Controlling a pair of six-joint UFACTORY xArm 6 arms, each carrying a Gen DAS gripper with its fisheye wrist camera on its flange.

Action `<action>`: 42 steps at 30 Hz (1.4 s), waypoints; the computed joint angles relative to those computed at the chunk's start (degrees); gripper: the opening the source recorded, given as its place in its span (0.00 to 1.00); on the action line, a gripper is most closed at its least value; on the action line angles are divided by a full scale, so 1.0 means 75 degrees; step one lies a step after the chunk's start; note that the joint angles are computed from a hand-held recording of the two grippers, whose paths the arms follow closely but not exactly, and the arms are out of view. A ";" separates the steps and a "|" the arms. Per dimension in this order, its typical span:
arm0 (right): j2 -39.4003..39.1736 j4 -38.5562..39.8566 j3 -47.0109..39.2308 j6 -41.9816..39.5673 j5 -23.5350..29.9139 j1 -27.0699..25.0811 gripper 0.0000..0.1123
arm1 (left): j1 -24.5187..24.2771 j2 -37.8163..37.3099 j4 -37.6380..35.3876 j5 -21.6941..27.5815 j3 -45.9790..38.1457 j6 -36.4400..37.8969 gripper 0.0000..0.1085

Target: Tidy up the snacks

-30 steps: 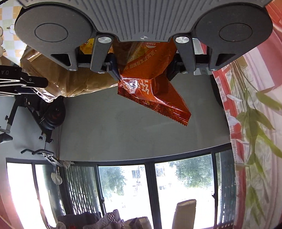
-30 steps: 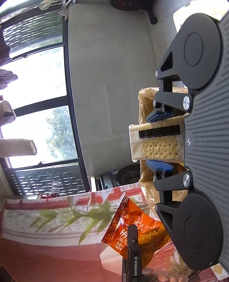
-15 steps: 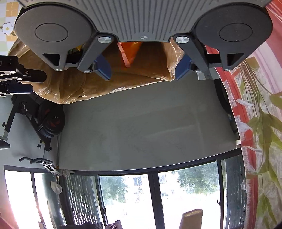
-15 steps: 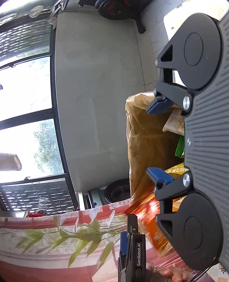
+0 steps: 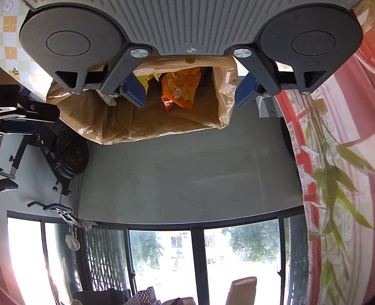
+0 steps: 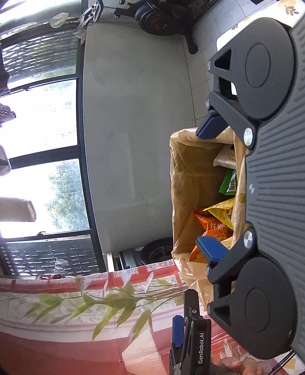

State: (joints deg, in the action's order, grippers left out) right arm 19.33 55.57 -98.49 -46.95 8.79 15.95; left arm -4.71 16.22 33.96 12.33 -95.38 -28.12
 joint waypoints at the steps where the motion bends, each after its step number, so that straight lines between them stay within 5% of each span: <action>1: -0.0179 0.0045 0.0212 -0.0044 -0.0094 0.0029 0.85 | 0.0007 -0.0217 0.0439 -0.0004 0.0226 -0.0416 0.80; 7: -0.1321 -0.0244 0.1563 0.0419 -0.0532 0.0209 0.90 | -0.0031 -0.1598 0.1504 0.0077 0.1648 -0.1941 0.82; 14: -0.2676 -0.2306 0.3290 0.2410 -0.0988 0.0452 0.90 | -0.0166 -0.3061 0.3444 0.0525 0.2893 -0.4051 0.83; 19: -0.3357 -0.3479 0.4034 0.3657 -0.0931 0.0441 0.91 | -0.0237 -0.3801 0.3032 0.0536 0.3526 -0.3849 0.85; 26: -0.3640 -0.5590 0.4399 0.5486 -0.0994 0.0258 0.91 | -0.0568 -0.4086 0.3183 0.1365 0.3624 -0.3837 0.86; 42: -0.3895 -0.5550 0.4699 0.5364 -0.1144 0.0321 0.91 | -0.0585 -0.4276 0.3248 0.1575 0.3751 -0.4005 0.86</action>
State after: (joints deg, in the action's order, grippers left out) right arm -9.89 13.94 -63.24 -6.72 0.21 18.35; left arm -9.09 -15.85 58.32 24.14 -67.25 -58.16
